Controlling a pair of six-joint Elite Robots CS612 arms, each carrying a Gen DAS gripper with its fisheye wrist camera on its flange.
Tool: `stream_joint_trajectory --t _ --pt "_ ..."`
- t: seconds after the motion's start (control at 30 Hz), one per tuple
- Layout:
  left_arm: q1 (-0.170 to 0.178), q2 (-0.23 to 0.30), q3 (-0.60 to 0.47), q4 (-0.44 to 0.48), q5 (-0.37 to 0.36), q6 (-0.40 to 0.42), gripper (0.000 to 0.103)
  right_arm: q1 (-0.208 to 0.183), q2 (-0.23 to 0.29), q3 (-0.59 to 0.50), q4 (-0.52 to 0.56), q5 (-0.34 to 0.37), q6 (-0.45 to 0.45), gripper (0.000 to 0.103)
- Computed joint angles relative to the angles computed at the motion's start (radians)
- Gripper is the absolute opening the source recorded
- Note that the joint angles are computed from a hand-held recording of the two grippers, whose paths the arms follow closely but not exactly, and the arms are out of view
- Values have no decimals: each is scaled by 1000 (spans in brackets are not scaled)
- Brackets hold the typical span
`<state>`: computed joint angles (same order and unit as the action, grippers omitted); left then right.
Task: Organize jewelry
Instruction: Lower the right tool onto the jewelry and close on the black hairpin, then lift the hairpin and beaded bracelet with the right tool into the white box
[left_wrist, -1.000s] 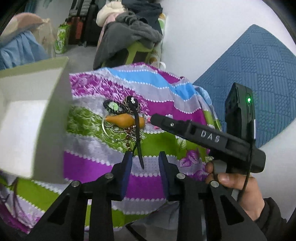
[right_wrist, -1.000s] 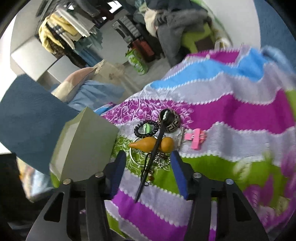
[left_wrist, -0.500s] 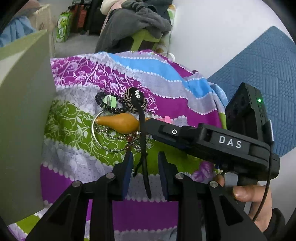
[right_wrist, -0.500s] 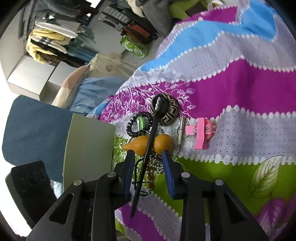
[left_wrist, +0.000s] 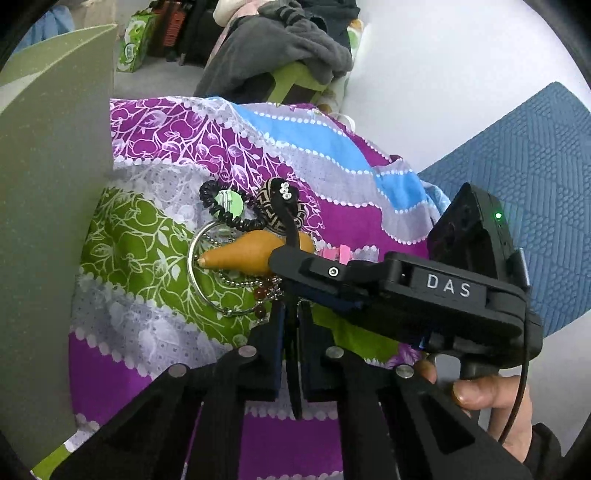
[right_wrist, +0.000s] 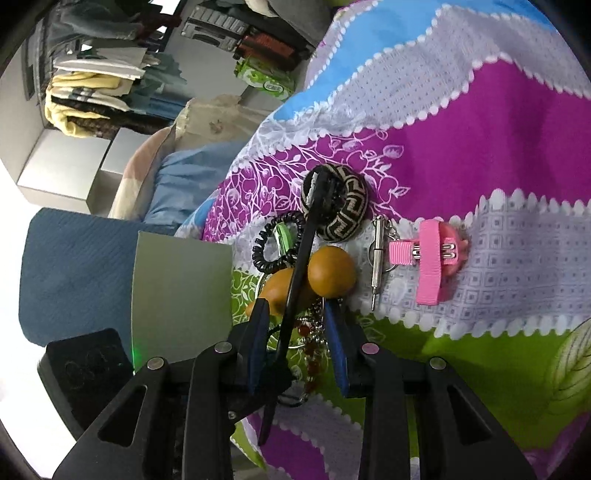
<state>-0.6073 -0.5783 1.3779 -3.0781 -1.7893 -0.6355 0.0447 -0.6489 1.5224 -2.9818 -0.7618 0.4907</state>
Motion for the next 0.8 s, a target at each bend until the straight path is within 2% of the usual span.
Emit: stream_joint_trajectory --t 0.07,0.2,0.27,0.33,0.43,0.57,0.77,0.8 --pt "2 0 5 -14 -6 -9 5 -4 5 1 -30 21 30 11" --pt "6 -8 22 -41 -24 -26 5 5 -7 6 -31 -12 -3 9" --pt "7 -14 35 -58 -30 -29 1 6 -8 8 -37 -16 3 9" --pt "8 -23 50 -72 -35 -32 1 10 -21 18 -24 -65 -11 7" --pt "8 -36 69 -80 -28 -30 1 8 -28 27 -40 -82 -10 6" --pt "7 -47 83 -76 -27 -16 1 20 -49 38 -2 -145 -72 5" --pt "4 -70 109 -66 -11 6 1 44 -100 82 23 -273 -176 5" --pt "3 -75 115 -67 -8 8 1 51 -111 91 31 -314 -200 5"
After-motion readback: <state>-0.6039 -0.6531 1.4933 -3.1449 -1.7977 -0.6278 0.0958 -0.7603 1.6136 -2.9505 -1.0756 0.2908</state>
